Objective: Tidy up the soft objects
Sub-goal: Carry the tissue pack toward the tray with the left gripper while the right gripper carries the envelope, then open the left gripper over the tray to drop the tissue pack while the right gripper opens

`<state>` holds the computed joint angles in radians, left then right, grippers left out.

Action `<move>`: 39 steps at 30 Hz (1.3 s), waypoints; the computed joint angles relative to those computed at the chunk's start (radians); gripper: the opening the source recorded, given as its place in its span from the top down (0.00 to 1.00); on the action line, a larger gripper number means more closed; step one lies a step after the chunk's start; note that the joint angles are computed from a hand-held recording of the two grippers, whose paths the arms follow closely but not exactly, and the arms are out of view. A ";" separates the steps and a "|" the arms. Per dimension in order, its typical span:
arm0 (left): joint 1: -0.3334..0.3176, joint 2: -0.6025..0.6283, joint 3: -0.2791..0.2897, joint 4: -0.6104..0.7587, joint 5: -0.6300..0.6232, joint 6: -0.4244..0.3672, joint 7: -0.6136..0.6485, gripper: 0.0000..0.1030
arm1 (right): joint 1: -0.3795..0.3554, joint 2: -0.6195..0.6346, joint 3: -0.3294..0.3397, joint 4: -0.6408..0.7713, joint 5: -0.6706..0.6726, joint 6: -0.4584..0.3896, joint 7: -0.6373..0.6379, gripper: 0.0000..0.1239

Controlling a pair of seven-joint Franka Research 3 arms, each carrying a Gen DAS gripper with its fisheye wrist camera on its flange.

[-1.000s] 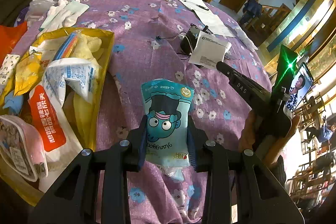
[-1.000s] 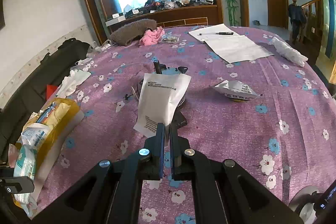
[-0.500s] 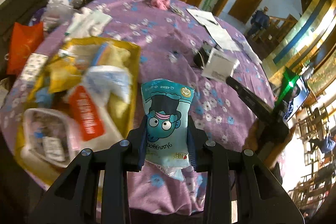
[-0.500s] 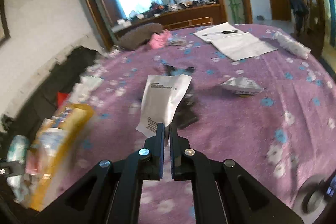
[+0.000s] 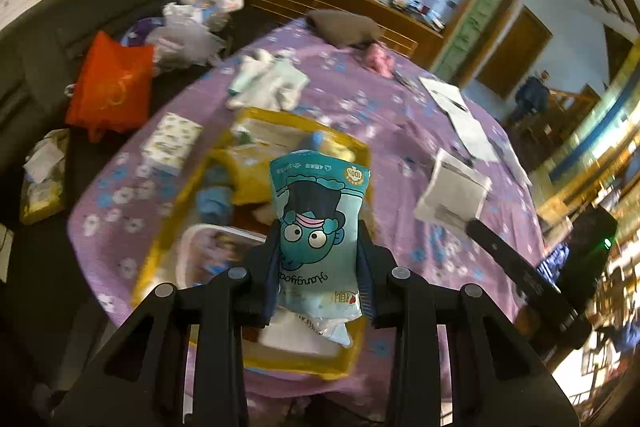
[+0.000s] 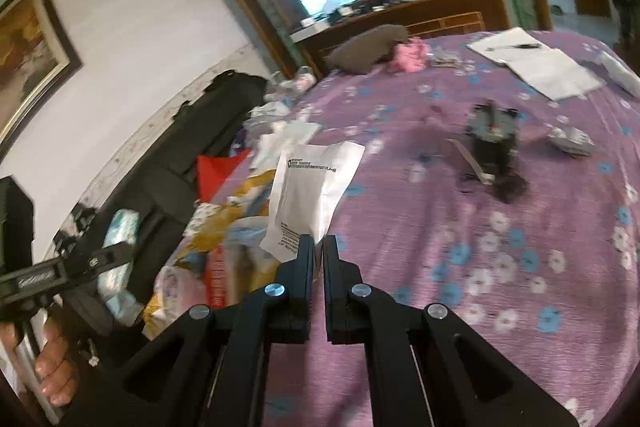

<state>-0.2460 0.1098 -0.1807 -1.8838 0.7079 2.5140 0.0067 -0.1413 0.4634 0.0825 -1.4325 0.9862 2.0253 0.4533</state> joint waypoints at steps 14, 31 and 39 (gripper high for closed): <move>0.089 0.085 0.054 0.010 -0.083 0.143 0.131 0.69 | 0.117 0.091 0.029 0.126 -0.115 -0.040 0.140 0.98; 0.044 0.102 0.108 -0.037 -0.061 0.298 0.016 0.39 | 0.092 0.108 0.063 0.116 -0.126 -0.044 0.156 0.50; -0.011 0.066 0.097 -0.042 0.131 0.209 -0.165 0.39 | 0.030 0.056 0.039 0.043 -0.046 -0.085 0.024 0.49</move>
